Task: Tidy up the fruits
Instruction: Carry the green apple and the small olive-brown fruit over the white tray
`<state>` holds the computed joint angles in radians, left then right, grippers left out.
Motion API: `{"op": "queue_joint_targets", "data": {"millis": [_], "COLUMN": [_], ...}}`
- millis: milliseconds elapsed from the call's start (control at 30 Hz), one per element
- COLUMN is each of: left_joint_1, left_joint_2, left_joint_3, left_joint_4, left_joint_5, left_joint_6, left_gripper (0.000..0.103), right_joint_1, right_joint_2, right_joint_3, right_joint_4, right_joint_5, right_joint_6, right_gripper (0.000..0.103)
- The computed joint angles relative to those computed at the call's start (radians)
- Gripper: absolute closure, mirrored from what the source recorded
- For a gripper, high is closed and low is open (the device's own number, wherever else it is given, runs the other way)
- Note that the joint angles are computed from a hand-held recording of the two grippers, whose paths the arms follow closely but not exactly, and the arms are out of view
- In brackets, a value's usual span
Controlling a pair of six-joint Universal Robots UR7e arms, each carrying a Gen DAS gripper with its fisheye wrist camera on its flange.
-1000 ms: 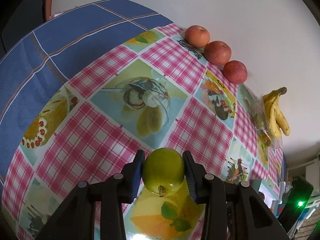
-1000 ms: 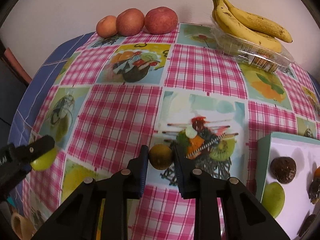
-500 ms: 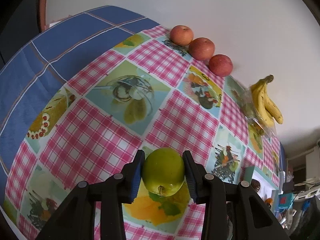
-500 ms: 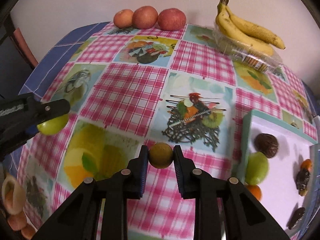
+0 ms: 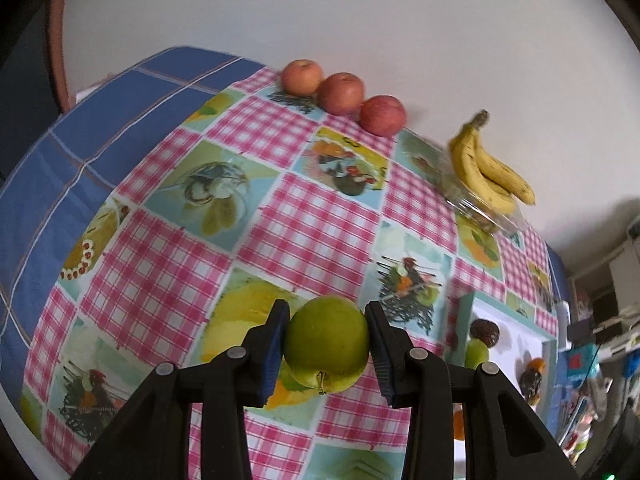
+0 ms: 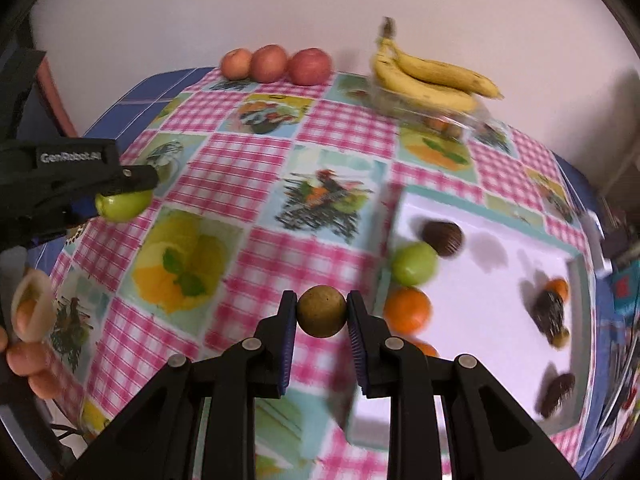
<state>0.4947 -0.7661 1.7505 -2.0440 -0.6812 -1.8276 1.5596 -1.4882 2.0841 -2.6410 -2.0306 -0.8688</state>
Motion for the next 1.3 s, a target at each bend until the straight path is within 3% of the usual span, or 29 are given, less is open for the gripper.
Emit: {"op": "queue_joint_targets", "data": {"millis": [300,500,700,867,1300], "left_joint_1": [-0.009,-0.006,0.010,0.029,0.036], "left_joint_2": [0.110,0.213,0.331,0.401,0.505], "left_joint_3": [-0.139,-0.258,-0.375,-0.434,-0.585], "left_joint_4": [0.035,-0.002,-0.126,-0.192,-0.008], "left_joint_5": [-0.020,-0.063,-0.169,-0.288,-0.353], "left_joint_6": [0.094,0.235,0.419,0.492,0.545], "left_gripper": [0.062,0.062,0.062,0.062,0.062], "right_joint_1": [-0.095,-0.148,-0.218,-0.251,-0.302], "right_joint_2": [-0.055,-0.042,-0.024,-0.013,0.023], "right_joint_3": [-0.099,-0.172,-0.256,-0.291,-0.332], "right_joint_4": [0.106,0.109,0.166,0.202,0.270], "right_joint_5": [0.075,0.058,0.068,0.064,0.039], "right_joint_6": [0.099,0.146,0.209,0.213,0.220], "right_gripper": [0.077,0.077,0.077,0.077,0.077]}}
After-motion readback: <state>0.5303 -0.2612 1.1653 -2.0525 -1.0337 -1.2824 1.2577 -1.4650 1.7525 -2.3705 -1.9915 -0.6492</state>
